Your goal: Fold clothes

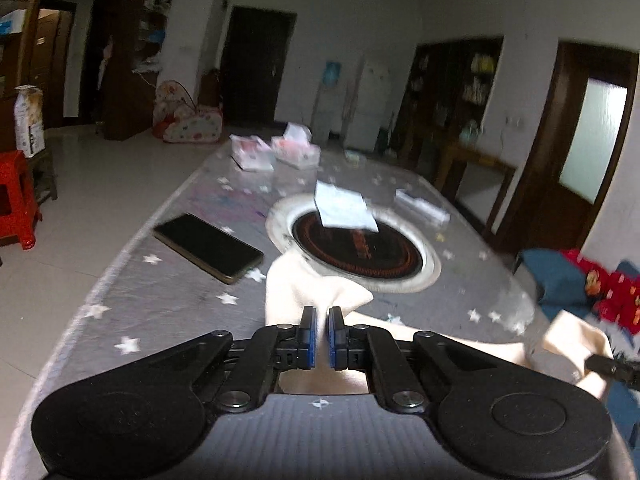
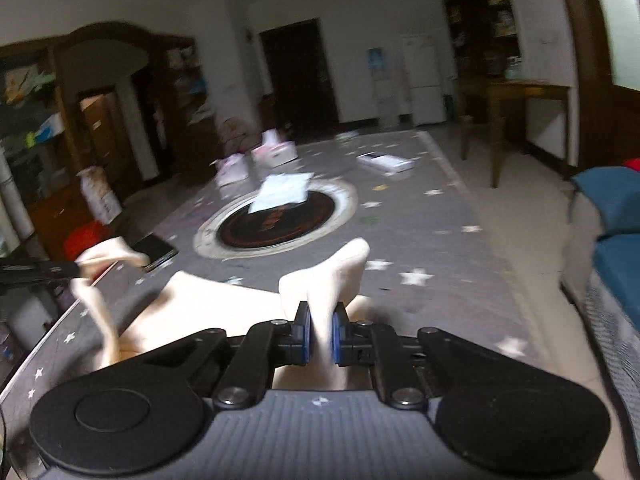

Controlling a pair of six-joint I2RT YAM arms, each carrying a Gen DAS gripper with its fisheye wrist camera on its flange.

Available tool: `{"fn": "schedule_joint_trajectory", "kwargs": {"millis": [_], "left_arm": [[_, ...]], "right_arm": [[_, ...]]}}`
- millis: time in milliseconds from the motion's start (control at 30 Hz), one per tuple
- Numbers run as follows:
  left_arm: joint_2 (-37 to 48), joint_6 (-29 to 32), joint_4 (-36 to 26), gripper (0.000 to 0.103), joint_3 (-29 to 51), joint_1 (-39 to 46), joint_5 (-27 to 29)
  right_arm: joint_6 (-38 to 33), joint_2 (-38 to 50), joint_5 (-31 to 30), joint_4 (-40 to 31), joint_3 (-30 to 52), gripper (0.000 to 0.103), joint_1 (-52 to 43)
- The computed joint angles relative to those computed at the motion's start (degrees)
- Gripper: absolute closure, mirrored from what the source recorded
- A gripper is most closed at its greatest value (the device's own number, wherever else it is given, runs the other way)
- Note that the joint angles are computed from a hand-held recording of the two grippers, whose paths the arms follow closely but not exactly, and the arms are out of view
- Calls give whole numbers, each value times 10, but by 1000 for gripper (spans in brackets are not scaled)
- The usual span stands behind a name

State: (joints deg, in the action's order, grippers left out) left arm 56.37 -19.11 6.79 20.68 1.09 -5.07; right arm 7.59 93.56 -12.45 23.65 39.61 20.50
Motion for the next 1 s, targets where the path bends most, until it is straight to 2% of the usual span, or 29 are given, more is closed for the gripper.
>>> {"fn": "schedule_joint_trajectory", "kwargs": {"millis": [100, 200, 300, 400, 500, 600, 667, 700, 800, 867, 933, 1000], "left_arm": [[-137, 1, -88, 96, -36, 67, 48], [-272, 17, -201, 96, -58, 165, 115], [-349, 62, -295, 96, -71, 251, 145], [-351, 121, -347, 96, -81, 327, 170], [-349, 143, -363, 96, -93, 324, 96], [-386, 160, -406, 93, -89, 358, 126], [-435, 152, -442, 88, -81, 303, 110], [-451, 141, -452, 85, -78, 262, 98], [-460, 87, -450, 79, -78, 108, 42], [-410, 38, -403, 76, -82, 4, 1], [-354, 13, -351, 75, -86, -90, -22], [-307, 1, -305, 67, -88, -177, -50]], "right_arm": [[8, -49, -3, 8, -54, 94, -35], [15, -97, -10, 7, -104, 94, -80], [18, -114, -9, 0, -133, 94, -113], [15, -106, -2, -5, -146, 94, -137], [-3, -107, 8, -12, -159, 91, -152], [-14, -132, 4, -20, -165, 91, -158], [-23, -150, -2, -30, -165, 87, -154], [-28, -157, -7, -35, -164, 81, -147], [-39, -149, -17, -40, -149, 76, -113], [-37, -131, -19, -39, -136, 76, -87], [-34, -114, -25, -43, -124, 75, -63], [-37, -107, -30, -49, -118, 71, -36]]}}
